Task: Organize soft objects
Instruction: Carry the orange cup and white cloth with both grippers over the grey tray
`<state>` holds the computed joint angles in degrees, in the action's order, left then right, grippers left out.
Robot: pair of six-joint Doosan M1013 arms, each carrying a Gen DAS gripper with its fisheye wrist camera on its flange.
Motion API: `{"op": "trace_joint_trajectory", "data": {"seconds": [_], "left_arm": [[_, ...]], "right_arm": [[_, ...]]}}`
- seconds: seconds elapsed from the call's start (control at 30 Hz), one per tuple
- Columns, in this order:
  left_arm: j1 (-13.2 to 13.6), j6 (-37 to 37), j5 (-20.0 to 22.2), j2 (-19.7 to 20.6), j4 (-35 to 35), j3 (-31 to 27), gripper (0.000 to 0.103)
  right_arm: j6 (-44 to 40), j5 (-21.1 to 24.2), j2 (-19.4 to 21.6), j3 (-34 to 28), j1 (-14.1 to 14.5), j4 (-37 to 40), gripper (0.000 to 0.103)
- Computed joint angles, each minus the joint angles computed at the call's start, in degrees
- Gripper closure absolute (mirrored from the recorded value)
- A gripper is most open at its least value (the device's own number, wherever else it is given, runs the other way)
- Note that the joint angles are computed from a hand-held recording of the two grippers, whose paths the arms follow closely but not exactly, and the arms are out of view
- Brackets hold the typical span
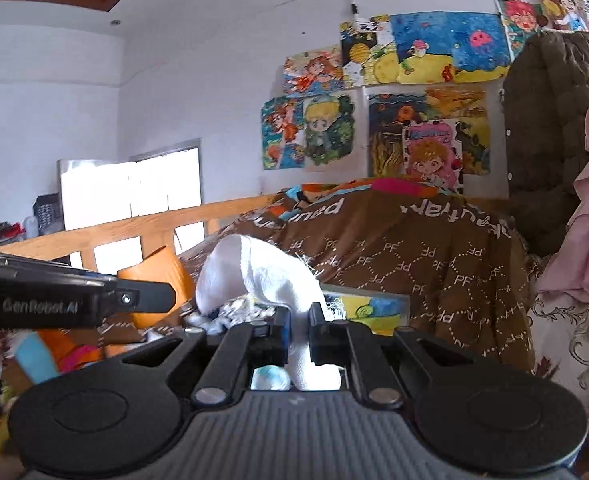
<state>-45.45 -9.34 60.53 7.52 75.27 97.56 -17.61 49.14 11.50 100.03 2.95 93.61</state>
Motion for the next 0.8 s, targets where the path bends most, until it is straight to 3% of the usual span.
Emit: {"op": "trace_joint_trajectory", "data": {"seconds": [0.13, 0.37, 0.63, 0.8], "left_arm": [[3.4, -1.3, -2.1, 1.8, 0.3, -1.7, 0.085], [8.8, -0.6, -6.4, 3.6, 0.9, -3.1, 0.084], [17.9, 3.9, -19.9, 6.5, 2.1, -4.4, 0.084], [22.9, 2.9, -29.0, 9.5, 5.2, -6.3, 0.084]], "right_arm": [[-2.2, -1.5, 3.3, -1.3, 1.4, 4.6, 0.093], [-3.3, -11.8, 7.3, -4.6, 6.2, 9.2, 0.093], [-2.2, -19.8, 13.0, -12.3, 9.2, 10.5, 0.093], [9.0, -24.2, 16.4, -17.1, 9.9, -0.4, 0.093]]}}
